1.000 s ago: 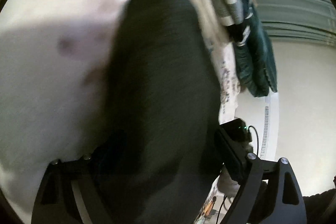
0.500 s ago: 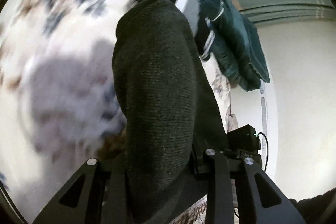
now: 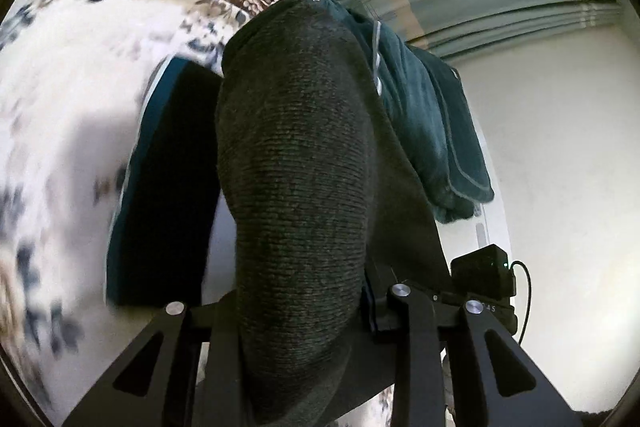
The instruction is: Fold small clothes
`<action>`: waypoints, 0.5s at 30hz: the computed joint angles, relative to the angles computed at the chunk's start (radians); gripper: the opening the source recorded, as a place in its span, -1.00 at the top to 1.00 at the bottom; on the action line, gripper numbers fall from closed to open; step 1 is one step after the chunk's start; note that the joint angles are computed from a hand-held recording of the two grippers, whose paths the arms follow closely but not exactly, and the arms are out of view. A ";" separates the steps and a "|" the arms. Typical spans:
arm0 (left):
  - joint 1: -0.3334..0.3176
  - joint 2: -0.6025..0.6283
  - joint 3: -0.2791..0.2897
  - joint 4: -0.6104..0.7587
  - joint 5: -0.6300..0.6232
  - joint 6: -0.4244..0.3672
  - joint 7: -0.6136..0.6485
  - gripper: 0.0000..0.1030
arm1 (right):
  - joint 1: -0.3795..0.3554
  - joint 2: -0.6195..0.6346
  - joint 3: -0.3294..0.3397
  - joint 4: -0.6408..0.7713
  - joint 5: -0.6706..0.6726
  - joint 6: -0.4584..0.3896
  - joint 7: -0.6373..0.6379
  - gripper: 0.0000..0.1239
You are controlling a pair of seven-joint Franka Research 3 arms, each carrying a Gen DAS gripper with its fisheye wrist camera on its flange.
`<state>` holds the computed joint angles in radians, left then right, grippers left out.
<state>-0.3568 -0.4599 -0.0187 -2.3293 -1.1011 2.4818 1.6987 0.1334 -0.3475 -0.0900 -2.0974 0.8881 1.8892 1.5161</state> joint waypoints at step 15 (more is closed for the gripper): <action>0.188 0.251 -0.080 0.218 0.301 -0.174 -0.198 0.09 | -0.007 0.324 0.080 0.324 -0.233 -0.031 0.075 0.63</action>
